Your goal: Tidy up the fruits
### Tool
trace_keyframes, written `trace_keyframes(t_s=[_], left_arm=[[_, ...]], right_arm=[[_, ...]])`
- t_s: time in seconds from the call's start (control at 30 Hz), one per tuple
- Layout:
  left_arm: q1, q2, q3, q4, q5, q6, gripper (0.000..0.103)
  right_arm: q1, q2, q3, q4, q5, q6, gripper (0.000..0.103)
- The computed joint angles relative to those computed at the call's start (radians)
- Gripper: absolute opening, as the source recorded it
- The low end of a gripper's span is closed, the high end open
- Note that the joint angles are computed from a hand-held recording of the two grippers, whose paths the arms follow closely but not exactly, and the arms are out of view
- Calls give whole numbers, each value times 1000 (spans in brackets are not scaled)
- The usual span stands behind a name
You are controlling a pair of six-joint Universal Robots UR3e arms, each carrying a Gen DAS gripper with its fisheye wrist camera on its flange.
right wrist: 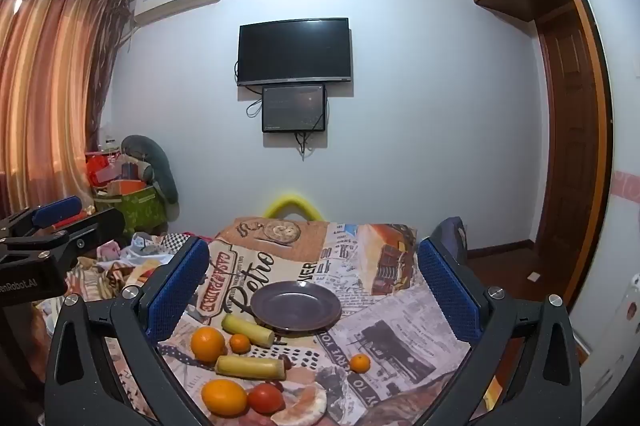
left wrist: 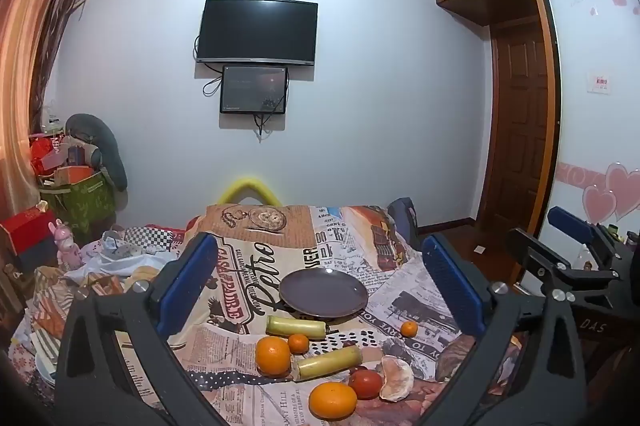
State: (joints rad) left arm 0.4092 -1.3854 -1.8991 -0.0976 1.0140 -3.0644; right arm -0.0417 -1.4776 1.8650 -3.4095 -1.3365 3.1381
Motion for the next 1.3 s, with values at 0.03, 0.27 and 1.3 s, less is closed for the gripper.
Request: trace_keyframes(t_s=[0.03,0.27,1.3], left_arm=[[-5,-2,-1,7,10,1,103],[-38,-15,7,23,29,2,103],[-6,1,-21,31,-20,0,103]], right_arm=[[-1,1,0,-1,0,0,103],[8,7,0,-13,-16,-10,103],[-2,-1,19,-18,6,19,103]])
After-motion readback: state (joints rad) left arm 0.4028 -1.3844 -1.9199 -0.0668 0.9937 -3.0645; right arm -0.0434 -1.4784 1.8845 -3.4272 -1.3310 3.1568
